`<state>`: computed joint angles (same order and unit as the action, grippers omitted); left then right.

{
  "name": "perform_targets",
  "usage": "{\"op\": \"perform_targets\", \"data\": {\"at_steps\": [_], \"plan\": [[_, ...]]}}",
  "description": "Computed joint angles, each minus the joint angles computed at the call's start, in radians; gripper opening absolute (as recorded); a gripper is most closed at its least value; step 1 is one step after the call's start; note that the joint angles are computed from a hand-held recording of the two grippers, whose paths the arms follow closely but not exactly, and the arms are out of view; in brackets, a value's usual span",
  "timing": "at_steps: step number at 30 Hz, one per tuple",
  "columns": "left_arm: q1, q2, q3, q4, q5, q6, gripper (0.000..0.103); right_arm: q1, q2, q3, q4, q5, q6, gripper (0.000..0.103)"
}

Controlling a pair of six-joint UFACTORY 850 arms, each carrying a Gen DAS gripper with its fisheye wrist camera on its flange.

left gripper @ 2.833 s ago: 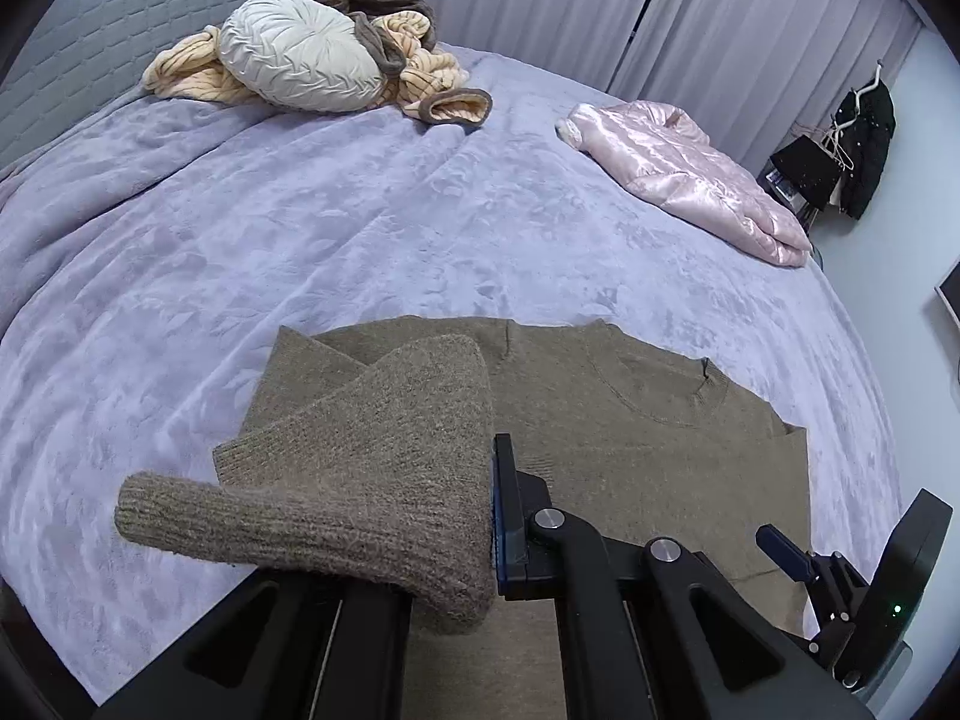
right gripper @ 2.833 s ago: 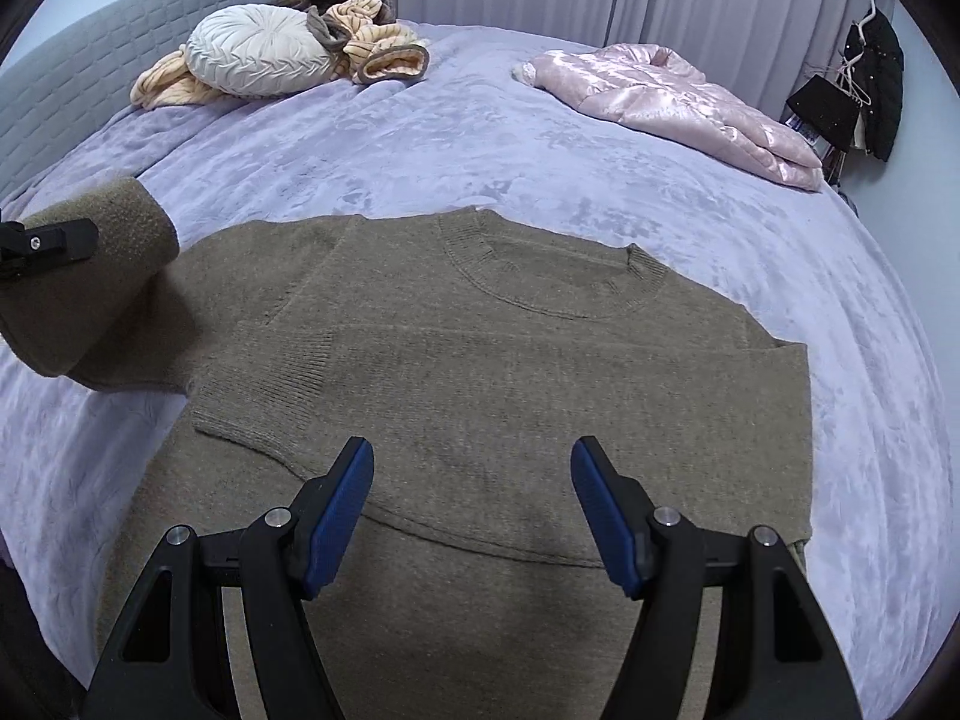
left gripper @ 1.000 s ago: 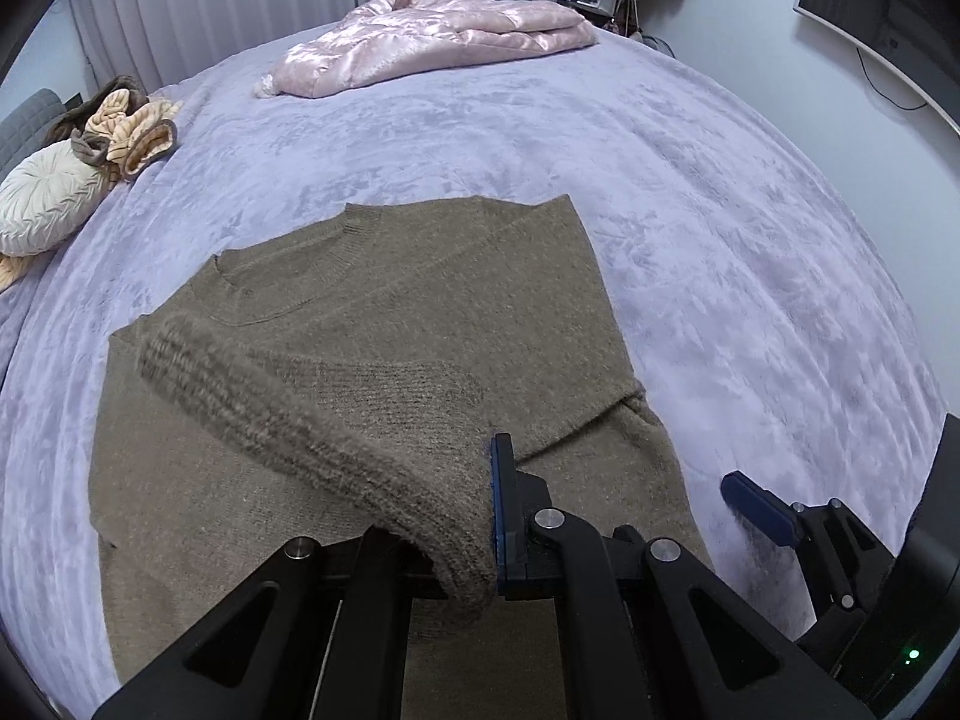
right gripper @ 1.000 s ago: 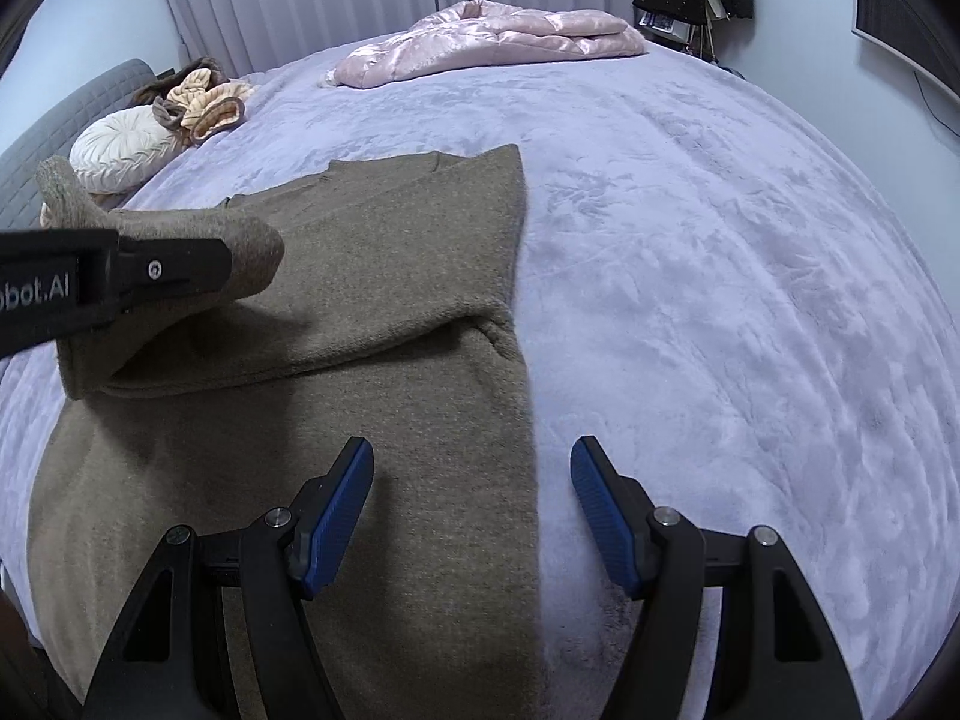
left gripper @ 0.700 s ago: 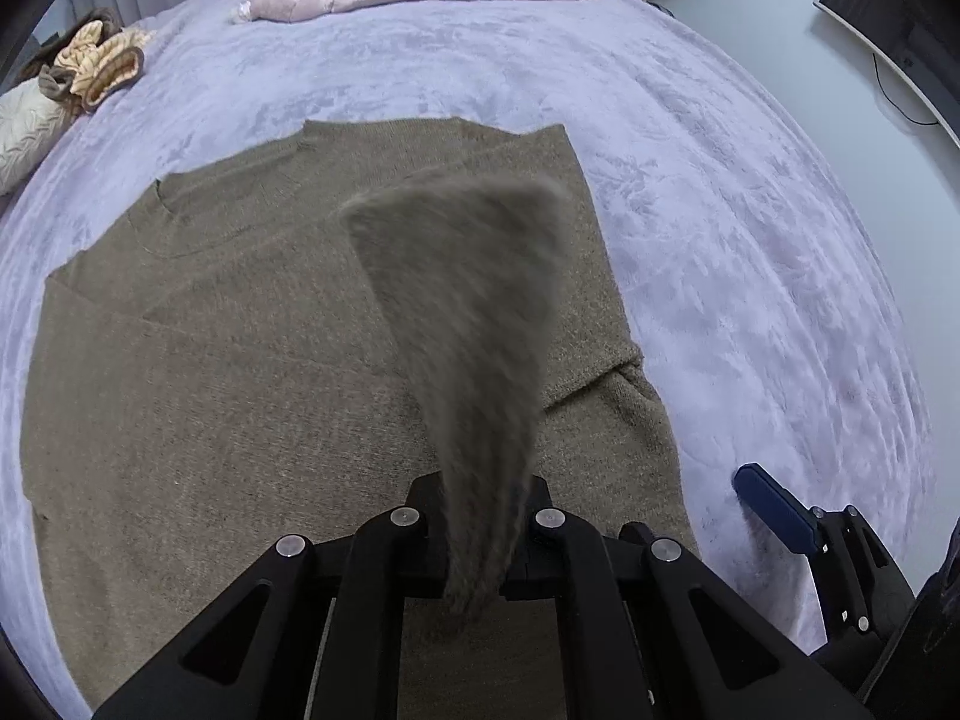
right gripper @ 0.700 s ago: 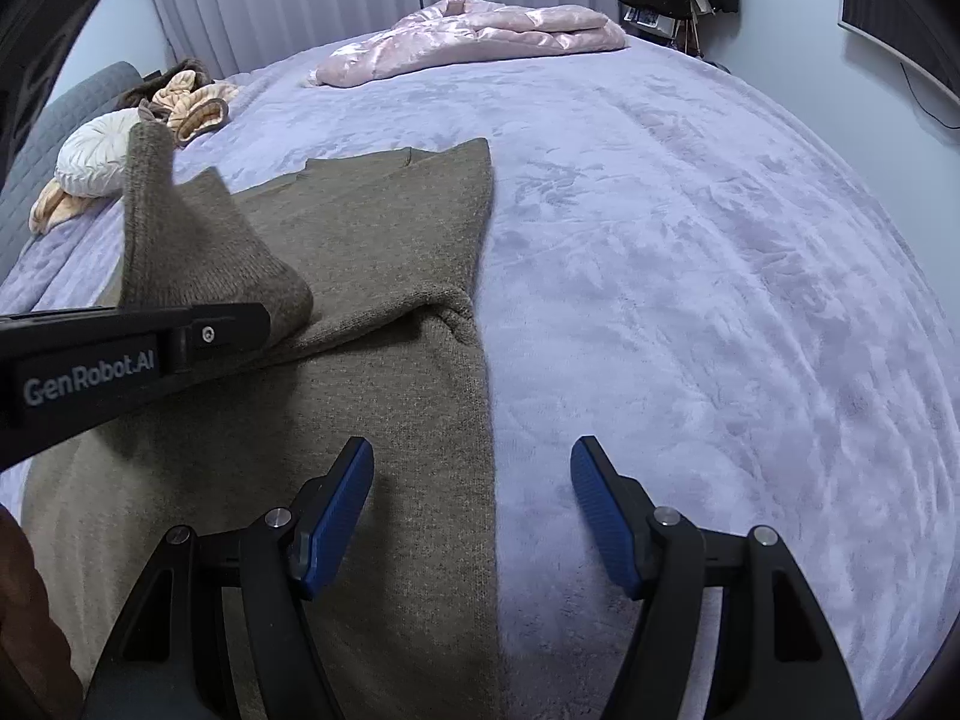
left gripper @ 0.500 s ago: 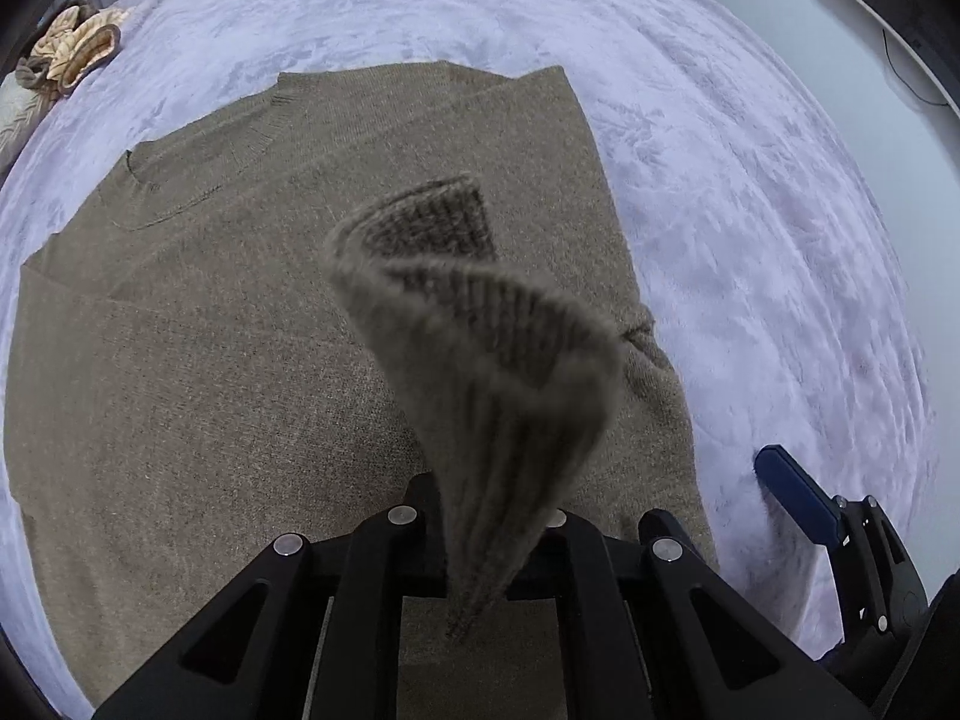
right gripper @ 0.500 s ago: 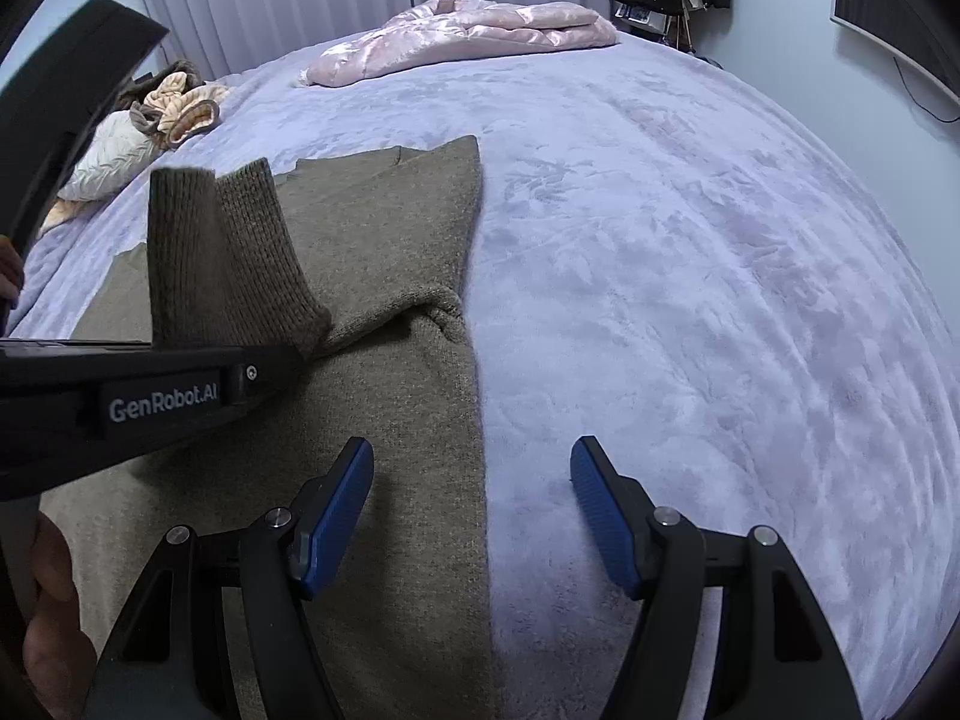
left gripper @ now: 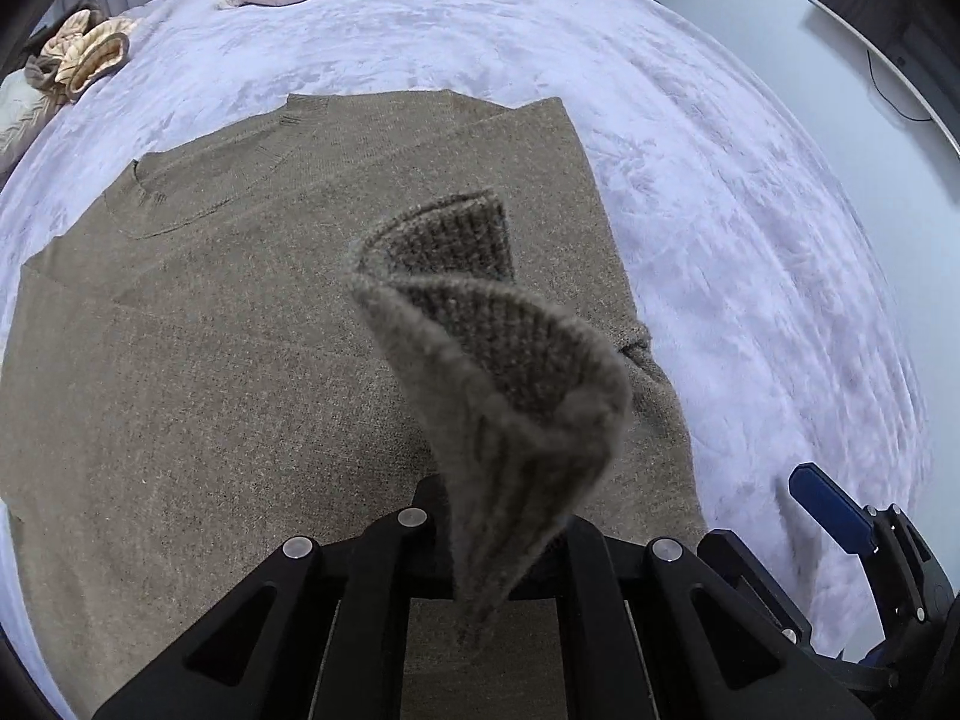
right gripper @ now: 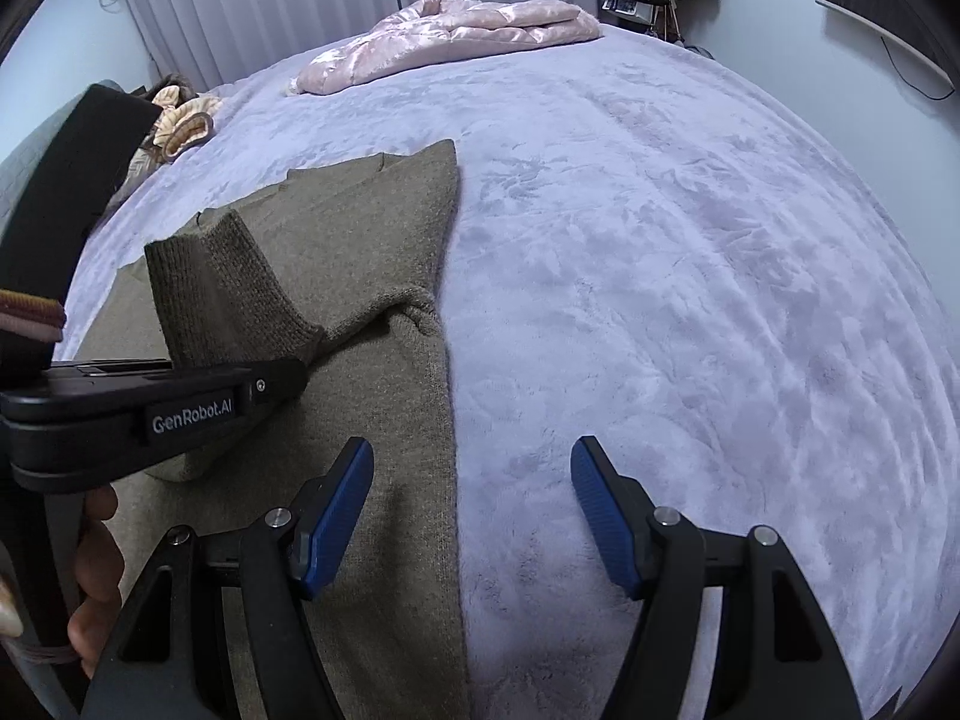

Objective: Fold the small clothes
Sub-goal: 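Lay the sleeve onto the body and open the left tool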

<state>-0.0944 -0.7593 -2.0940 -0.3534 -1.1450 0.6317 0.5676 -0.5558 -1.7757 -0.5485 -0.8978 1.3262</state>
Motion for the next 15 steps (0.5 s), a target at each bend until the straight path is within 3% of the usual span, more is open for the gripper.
{"op": "perform_targets", "data": {"at_steps": [3,4,5,6,7,9,12,15], "plan": [[0.003,0.048,0.054,0.004,0.069,0.059,0.007,-0.001,0.003,-0.006,0.007,-0.007,-0.001,0.072],[0.001,0.039,0.036,0.016,0.067,0.054,0.016,-0.001,0.002,-0.011,0.012,-0.012,-0.006,0.072],[-0.005,0.027,0.013,0.052,0.055,0.031,0.031,0.0,0.0,-0.018,0.015,-0.019,-0.013,0.072],[-0.011,0.031,0.017,0.09,0.068,0.004,0.08,0.0,-0.004,-0.026,0.017,-0.027,-0.021,0.072],[-0.011,0.053,0.046,0.113,0.124,-0.022,0.102,0.002,-0.007,-0.032,0.016,-0.035,-0.027,0.072],[0.005,0.089,0.088,0.07,0.204,-0.002,0.102,0.004,-0.015,-0.047,0.015,-0.05,-0.032,0.072],[0.03,0.047,0.012,-0.007,0.089,0.021,0.102,0.008,-0.018,-0.057,0.013,-0.052,-0.025,0.072],[0.054,0.048,-0.004,-0.033,0.076,0.04,0.102,0.013,-0.031,-0.077,0.018,-0.067,-0.037,0.072]]}}
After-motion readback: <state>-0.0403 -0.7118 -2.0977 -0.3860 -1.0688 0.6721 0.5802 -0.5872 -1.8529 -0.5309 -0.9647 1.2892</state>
